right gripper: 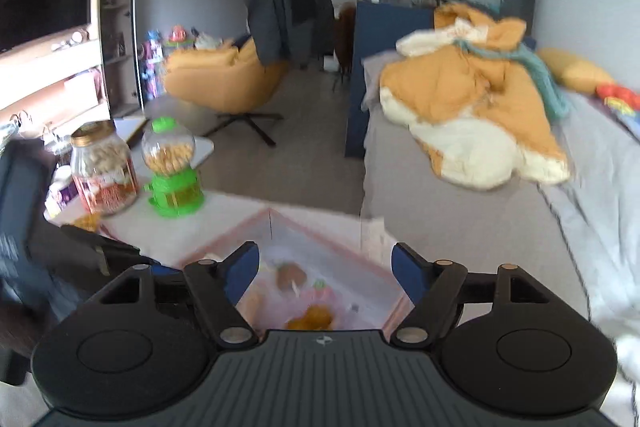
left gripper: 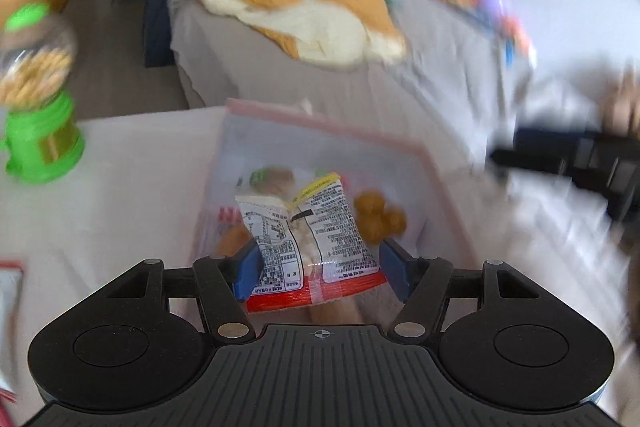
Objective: Organize snacks
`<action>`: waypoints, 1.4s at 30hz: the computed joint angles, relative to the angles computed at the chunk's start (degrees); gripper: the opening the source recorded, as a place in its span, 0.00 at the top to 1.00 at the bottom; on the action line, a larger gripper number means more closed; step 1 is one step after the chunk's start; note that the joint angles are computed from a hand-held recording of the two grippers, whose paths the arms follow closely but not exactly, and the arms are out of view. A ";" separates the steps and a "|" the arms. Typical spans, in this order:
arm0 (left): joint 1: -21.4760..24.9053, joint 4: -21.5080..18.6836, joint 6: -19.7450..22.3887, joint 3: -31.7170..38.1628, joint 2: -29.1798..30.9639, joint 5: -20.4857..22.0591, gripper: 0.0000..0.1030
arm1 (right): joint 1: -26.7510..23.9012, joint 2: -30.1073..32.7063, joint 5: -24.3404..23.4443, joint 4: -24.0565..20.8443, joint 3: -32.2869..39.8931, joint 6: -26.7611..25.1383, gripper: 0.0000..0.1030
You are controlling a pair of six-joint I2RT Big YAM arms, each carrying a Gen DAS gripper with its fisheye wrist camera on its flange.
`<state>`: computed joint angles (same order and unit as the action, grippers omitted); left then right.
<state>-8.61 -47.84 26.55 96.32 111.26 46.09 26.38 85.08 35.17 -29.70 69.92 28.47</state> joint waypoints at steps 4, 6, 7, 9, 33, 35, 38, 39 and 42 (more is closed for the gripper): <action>2.88 -5.88 -0.44 6.34 3.01 4.87 0.34 | -0.44 3.80 -2.01 -3.99 4.09 2.95 0.28; 2.05 -13.95 7.80 8.37 4.54 4.19 0.33 | -0.53 6.76 -1.31 -6.84 7.98 3.88 0.28; 1.68 -13.67 11.32 7.05 3.71 2.46 0.33 | -0.66 8.32 -0.80 -8.89 10.24 4.36 0.28; 0.45 -4.46 18.46 -0.76 -0.61 -1.02 0.33 | -0.91 10.64 1.58 -10.76 13.79 4.18 0.28; 20.54 16.09 -7.24 1.47 3.72 -7.98 0.58 | 0.92 30.59 -16.22 -9.54 36.09 0.79 0.22; 21.53 16.89 -9.70 2.35 4.68 -8.01 0.58 | 1.23 34.73 -19.28 -11.11 41.81 0.72 0.22; 22.09 18.10 -10.80 4.60 6.49 -5.40 0.58 | 1.25 41.62 -25.43 -14.11 51.33 3.88 0.22; 21.81 18.44 -11.38 5.97 7.58 -4.68 0.58 | 1.43 43.90 -26.98 -15.18 54.49 5.08 0.22; 20.33 15.74 -13.71 12.52 12.41 -4.39 0.58 | 2.54 50.92 -27.69 -20.68 64.89 4.48 0.22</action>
<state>11.72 -32.10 12.83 108.84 123.66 41.70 28.92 135.99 7.48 -50.38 134.81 32.96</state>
